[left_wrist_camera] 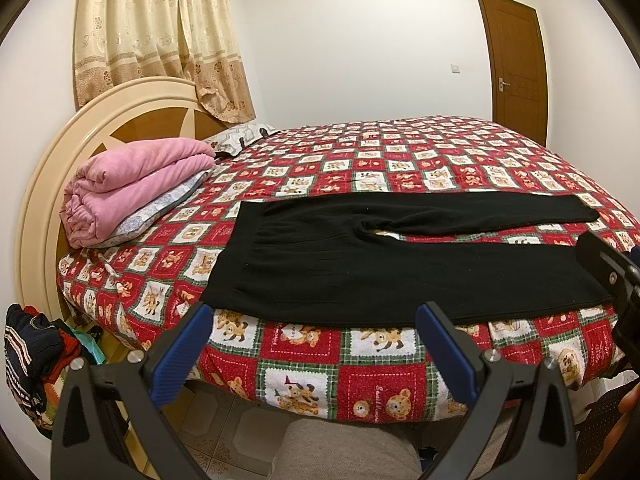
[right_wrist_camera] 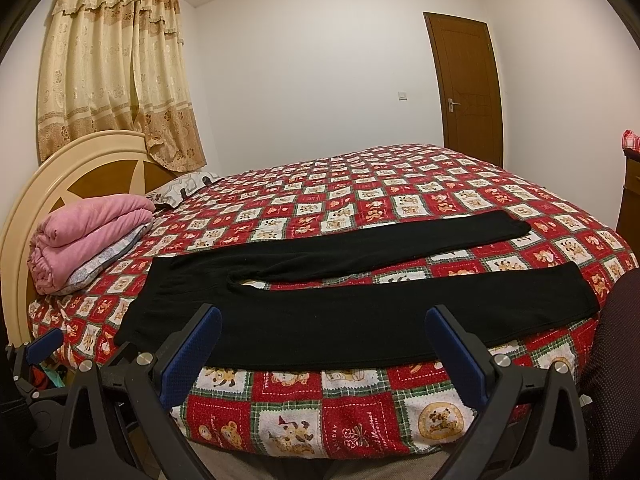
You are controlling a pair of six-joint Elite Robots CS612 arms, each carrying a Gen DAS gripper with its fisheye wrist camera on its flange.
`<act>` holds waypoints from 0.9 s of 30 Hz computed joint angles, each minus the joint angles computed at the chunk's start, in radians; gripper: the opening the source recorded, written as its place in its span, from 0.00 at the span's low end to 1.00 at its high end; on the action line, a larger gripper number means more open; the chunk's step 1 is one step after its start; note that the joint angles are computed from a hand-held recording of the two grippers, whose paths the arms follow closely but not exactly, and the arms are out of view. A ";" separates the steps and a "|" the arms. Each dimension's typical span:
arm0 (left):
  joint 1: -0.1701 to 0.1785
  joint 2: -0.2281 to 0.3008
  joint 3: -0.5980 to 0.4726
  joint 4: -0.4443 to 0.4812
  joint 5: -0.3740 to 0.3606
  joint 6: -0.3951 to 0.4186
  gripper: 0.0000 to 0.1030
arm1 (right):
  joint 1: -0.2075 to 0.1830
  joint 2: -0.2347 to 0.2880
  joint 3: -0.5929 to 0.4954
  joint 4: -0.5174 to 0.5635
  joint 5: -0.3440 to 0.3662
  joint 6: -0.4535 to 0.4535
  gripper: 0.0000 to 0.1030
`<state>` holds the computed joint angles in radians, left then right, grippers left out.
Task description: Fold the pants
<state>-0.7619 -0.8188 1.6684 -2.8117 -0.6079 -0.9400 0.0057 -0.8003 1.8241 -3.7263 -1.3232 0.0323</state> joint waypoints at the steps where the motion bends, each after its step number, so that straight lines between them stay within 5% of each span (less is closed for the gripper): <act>1: 0.000 0.001 -0.001 -0.001 0.001 0.000 1.00 | 0.000 0.000 0.000 -0.001 0.000 0.000 0.99; 19: 0.000 0.001 -0.001 0.000 -0.002 0.000 1.00 | 0.002 0.008 0.001 -0.001 0.001 0.001 0.99; 27: 0.019 0.002 0.005 -0.003 -0.072 -0.013 1.00 | -0.003 0.019 -0.022 0.060 -0.014 0.017 0.99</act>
<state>-0.7434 -0.8170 1.6734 -2.8146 -0.6796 -0.9530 0.0023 -0.7810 1.8023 -3.6660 -1.3374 0.0490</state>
